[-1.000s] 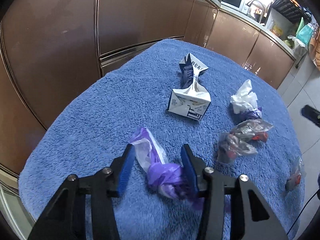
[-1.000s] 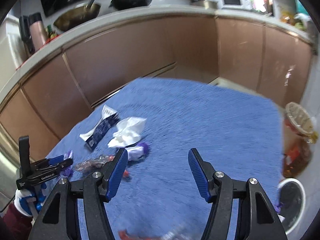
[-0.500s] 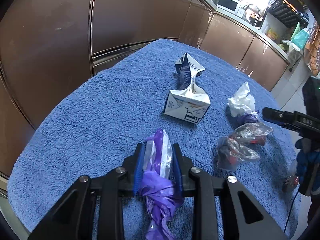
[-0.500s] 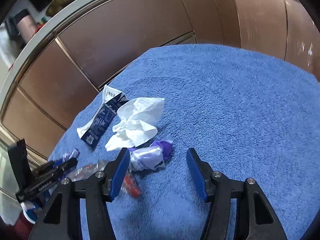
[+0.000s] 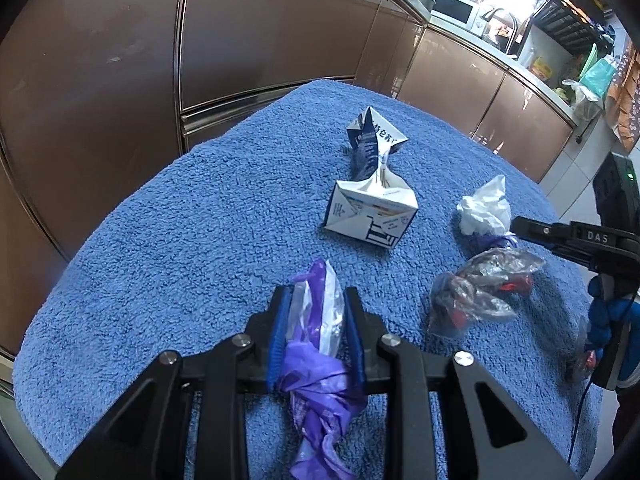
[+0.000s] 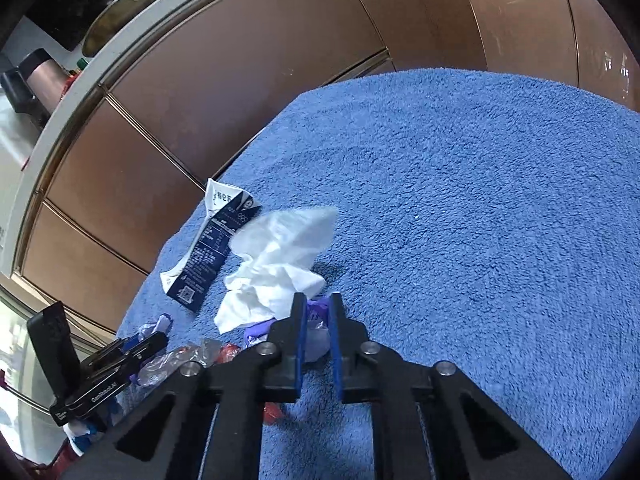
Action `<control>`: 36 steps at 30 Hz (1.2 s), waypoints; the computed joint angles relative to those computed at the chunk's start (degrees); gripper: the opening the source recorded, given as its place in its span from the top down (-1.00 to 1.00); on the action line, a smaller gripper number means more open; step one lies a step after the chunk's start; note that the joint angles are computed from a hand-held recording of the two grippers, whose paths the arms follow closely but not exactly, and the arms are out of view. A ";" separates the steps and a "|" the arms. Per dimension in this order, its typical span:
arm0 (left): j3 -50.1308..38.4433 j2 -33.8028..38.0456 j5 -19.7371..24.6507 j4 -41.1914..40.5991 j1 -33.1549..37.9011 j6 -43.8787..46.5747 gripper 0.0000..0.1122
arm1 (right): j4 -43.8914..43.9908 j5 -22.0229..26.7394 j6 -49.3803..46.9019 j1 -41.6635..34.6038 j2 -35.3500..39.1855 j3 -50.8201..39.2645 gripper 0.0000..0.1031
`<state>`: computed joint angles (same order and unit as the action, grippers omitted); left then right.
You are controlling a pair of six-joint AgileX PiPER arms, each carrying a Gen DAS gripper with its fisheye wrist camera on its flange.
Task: Collect trash
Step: 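Grasp the purple plastic bag with the left tool while the right tool grasps a purple wrapper, then carry the purple bag and wrapper with both tools over the floor bin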
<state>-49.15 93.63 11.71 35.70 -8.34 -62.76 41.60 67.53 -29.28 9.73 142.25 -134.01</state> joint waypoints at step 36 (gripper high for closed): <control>-21.64 -6.61 18.53 7.20 -23.76 -0.54 0.58 | 22.37 -11.43 -29.73 -20.50 -42.65 48.99 0.93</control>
